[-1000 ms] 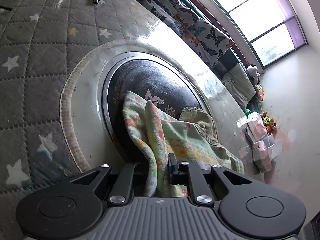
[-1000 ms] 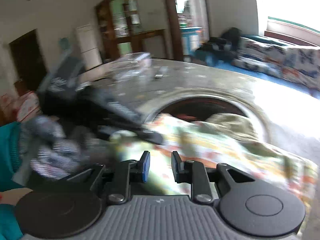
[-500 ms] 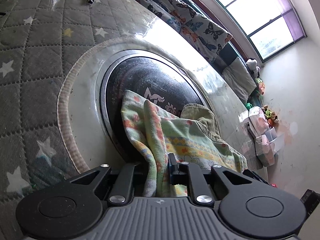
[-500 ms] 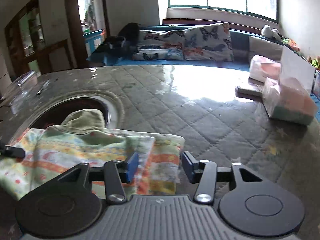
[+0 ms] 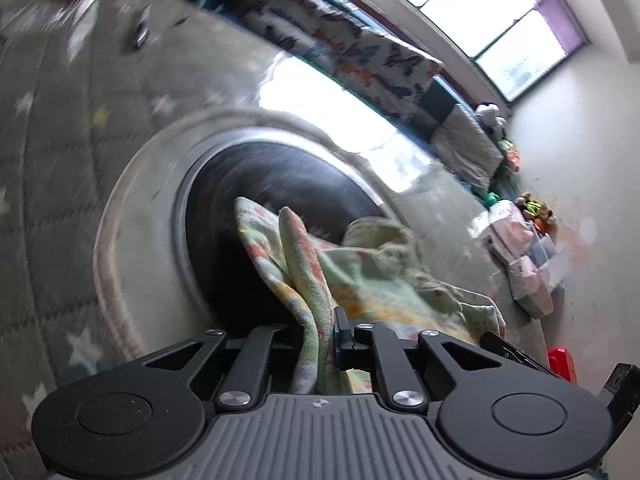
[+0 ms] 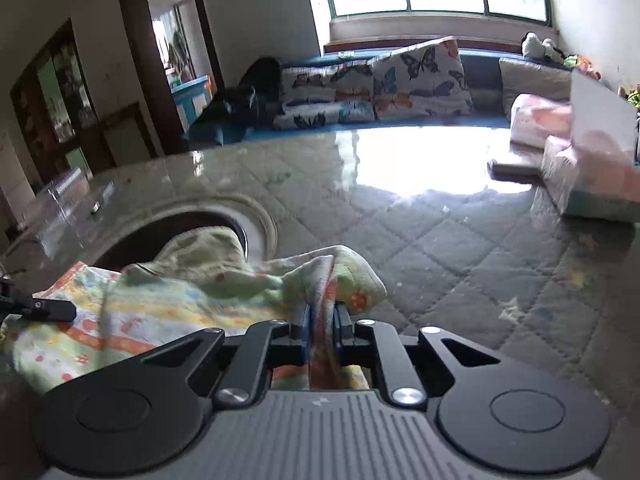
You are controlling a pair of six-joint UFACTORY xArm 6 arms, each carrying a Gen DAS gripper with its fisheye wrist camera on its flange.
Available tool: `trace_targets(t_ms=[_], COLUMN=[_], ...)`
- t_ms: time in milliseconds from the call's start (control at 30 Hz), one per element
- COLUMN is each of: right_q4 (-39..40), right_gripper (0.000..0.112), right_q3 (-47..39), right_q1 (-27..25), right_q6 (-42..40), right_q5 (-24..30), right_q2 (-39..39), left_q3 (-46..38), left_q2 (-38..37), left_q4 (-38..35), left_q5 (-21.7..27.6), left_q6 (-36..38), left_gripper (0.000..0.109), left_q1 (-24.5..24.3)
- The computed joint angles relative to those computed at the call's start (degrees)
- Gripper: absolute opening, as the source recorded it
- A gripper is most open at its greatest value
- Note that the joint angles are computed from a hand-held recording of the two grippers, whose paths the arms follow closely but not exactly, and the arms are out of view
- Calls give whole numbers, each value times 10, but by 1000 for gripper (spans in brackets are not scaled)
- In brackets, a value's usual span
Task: Fold clothes
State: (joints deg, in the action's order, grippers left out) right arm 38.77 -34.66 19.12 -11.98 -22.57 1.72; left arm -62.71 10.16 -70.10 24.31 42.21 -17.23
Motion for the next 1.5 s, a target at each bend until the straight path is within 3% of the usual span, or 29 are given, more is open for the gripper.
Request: trace_targets(t_ms=[100, 467, 767, 967, 1267, 1500], right_q4=[35, 321, 413, 413, 320, 122], right_gripper=[10, 10, 10, 10, 10, 10], right_q3=[16, 42, 88, 117, 159, 178], right_q1=[12, 49, 17, -14, -49, -108], right_q6=[-28, -277, -356, -346, -227, -48], right_q5=[-14, -85, -124, -114, -83, -66], right_q2=[-31, -143, -218, -232, -194, -156], left_q3=[-8, -71, -139, -167, -179, -193], left_q2=[-9, 10, 66, 98, 131, 151], left_q4=[-8, 9, 58, 99, 163, 192], left_q5=[2, 13, 30, 23, 11, -1], left_q6=[25, 46, 18, -2, -52, -88], left_gripper=[10, 9, 9, 10, 10, 10], left_q1=[-8, -78, -136, -165, -175, -158])
